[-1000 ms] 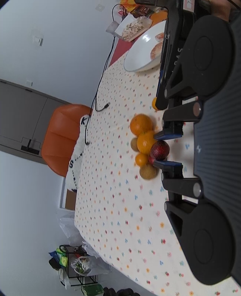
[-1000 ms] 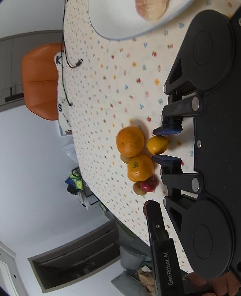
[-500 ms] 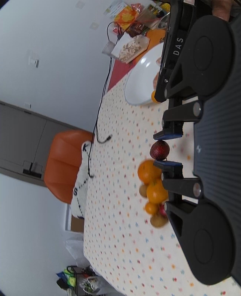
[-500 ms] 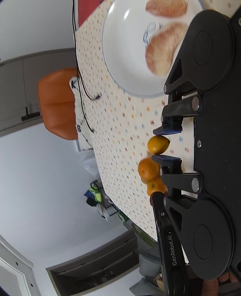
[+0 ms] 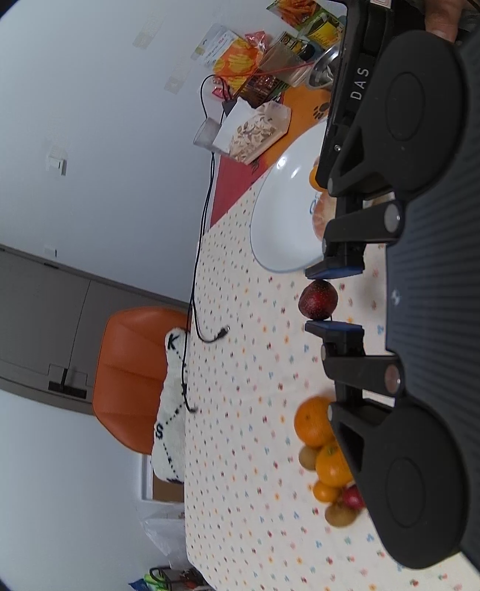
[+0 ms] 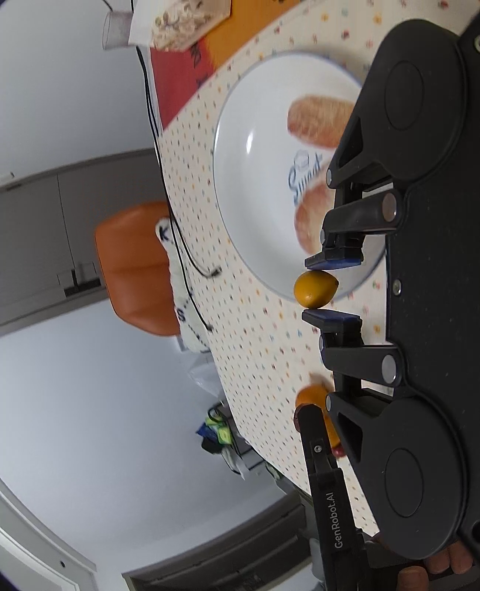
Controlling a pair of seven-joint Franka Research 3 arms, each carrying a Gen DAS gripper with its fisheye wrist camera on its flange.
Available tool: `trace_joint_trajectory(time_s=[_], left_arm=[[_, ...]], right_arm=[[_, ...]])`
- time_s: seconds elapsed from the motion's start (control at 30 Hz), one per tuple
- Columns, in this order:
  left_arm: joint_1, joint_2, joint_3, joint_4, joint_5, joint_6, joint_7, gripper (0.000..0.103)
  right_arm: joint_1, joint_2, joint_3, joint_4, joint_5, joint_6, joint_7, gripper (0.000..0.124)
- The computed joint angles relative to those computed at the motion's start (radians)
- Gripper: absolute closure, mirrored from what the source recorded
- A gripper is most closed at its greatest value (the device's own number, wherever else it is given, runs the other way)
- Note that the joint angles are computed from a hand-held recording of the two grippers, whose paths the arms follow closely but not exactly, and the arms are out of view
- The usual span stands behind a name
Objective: Organize fruits
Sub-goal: 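Carry the red plum and tangerine to the white plate and open both tools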
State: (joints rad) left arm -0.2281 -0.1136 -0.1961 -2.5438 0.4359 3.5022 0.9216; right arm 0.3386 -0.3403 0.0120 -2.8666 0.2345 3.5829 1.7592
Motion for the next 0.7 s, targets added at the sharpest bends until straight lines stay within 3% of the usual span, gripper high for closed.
trace_joint_trajectory(time_s=[0.57, 0.7], left_arm=[[-0.041, 0.094, -0.042, 0.109, 0.005, -0.036, 0.019, 0.081], [-0.047, 0.117, -0.047, 0.136, 0.03, -0.043, 0.004, 0.081]], right_arm=[[-0.081, -0.062, 0.024, -0.065, 0.094, -0.001, -0.054, 0.103], [-0.106, -0.071, 0.048, -0.07, 0.13, -0.008, -0.066, 0.097]])
